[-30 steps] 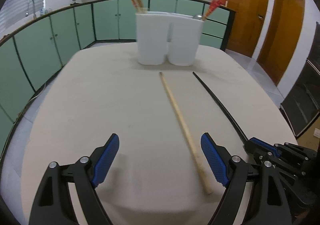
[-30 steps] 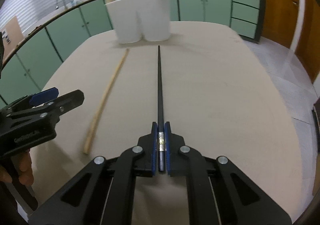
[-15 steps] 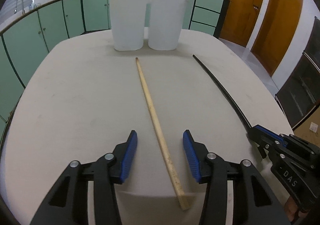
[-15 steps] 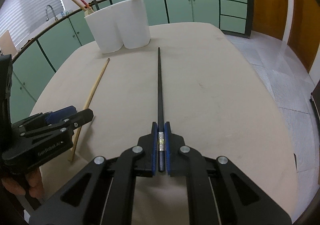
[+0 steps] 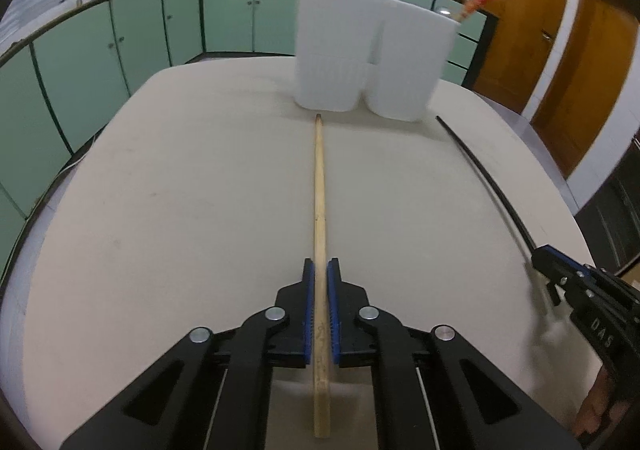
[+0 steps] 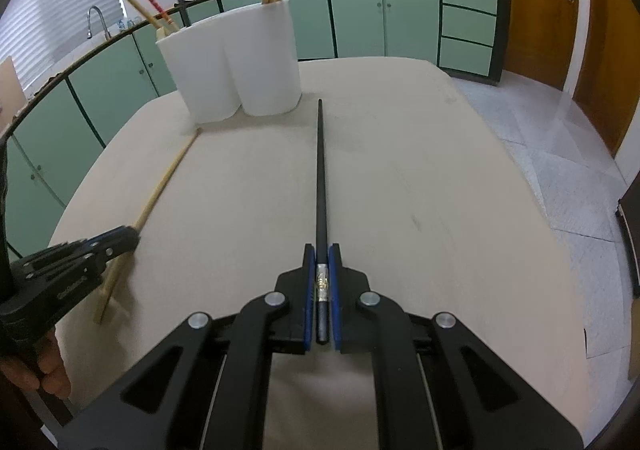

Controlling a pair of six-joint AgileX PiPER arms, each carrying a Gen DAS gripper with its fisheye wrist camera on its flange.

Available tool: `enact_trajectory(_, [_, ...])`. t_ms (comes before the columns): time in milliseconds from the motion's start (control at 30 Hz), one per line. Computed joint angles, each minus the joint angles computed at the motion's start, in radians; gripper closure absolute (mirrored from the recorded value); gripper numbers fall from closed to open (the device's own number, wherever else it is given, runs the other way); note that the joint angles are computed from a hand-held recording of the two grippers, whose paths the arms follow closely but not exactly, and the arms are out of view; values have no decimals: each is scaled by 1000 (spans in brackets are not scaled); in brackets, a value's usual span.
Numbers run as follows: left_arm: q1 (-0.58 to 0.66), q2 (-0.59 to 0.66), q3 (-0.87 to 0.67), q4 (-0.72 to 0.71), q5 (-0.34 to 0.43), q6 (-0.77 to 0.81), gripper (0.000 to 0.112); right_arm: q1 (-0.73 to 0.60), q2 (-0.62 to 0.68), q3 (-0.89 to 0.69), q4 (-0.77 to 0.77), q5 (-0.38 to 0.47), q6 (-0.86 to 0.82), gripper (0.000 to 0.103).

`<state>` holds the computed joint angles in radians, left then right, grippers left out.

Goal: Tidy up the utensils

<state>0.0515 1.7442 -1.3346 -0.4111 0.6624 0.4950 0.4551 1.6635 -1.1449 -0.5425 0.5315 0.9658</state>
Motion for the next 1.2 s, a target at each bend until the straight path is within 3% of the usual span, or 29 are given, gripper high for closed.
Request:
enact_trajectory(100, [8, -1, 5, -5, -2, 23, 104, -3, -1, 7, -25, -10, 12, 91])
enact_trajectory(167, [23, -22, 33, -41, 2, 71, 84, 0, -37, 59, -63, -39, 49, 80])
enact_trajectory(233, [31, -53, 81, -64, -25, 109, 73, 9, -78, 119, -111, -68, 99, 77])
enact_trajectory(300, [41, -86, 140, -90, -60, 151, 73, 20, -115, 165, -134, -83, 123, 77])
enact_trajectory(567, [89, -135, 203, -140, -57, 211, 73, 107, -165, 278, -278, -58, 247, 78])
enact_trajectory(767, [56, -130, 191, -68, -72, 154, 68, 53, -134, 227, -108, -98, 75, 77])
enact_trajectory(1200, [97, -124, 187, -159, -27, 244, 67, 62, -132, 218, -100, -85, 90, 84])
